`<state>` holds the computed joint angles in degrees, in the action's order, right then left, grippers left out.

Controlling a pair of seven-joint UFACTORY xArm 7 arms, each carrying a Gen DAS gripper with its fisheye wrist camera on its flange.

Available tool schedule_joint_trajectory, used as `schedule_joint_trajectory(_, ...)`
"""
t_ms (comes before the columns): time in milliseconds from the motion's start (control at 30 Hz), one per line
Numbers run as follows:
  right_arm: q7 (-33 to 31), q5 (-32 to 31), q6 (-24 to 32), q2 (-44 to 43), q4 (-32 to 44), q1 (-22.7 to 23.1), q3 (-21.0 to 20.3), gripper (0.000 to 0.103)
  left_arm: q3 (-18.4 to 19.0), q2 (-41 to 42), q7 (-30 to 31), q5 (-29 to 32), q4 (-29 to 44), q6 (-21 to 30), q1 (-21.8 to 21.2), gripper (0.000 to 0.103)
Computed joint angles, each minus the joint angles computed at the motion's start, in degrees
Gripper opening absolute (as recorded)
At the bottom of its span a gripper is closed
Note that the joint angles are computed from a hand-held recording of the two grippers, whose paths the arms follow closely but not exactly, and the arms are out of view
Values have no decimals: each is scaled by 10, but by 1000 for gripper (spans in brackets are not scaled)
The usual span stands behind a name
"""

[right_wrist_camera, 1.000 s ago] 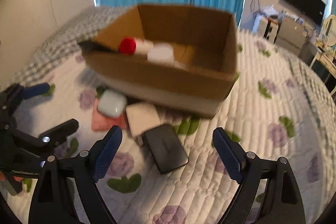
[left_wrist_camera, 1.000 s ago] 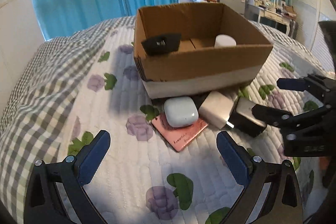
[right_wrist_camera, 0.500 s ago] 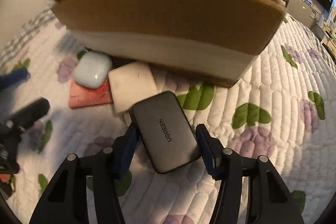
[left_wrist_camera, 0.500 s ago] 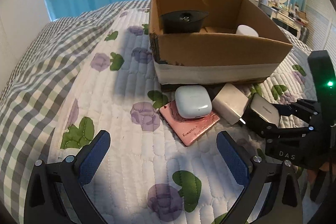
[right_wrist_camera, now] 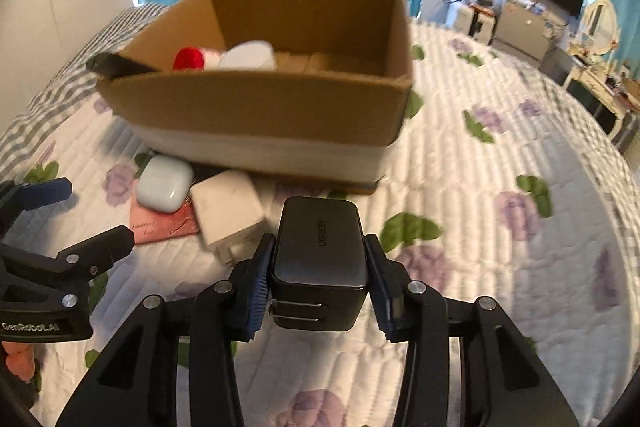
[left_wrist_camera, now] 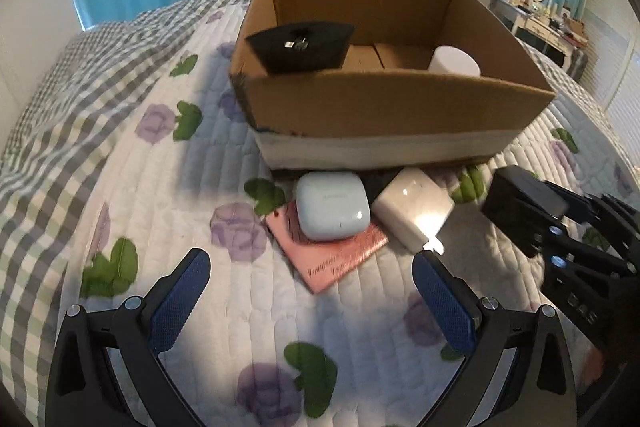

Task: Organize rigid objects
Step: 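Grasp the black power bank with the right tool while the left tool grasps the white earbud case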

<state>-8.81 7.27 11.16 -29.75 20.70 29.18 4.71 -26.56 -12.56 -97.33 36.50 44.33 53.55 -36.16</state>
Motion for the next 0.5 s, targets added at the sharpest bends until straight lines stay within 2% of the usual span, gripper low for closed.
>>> schedule_joint_trajectory(100, 9, -3, -9, -7, -3, -13, 4, 43, -1, 28, -17, 34, 18, 16, 6, 100)
schedule_joint_trajectory(200, 39, -23, -13, -15, -4, -35, 37, 43, 11, 55, -20, 54, 27, 23, 3, 81)
schedule_joint_trajectory(233, 39, -23, -11, -15, -2, -27, 30, 43, 18, 56, -20, 54, 23, 12, 2, 78)
schedule_joint_trajectory(333, 41, -26, -13, -6, 3, -20, 23, 43, 35, 56, -28, 58, 5, -32, 4, 78)
schedule_joint_trajectory(467, 38, -26, -13, 16, 14, -14, 14, 43, 40, 70, -28, 79, 8, -46, 6, 78)
schedule_joint_trajectory(500, 39, -25, -11, 22, 18, -15, 14, 43, 41, 74, -29, 81, 9, -43, 5, 70)
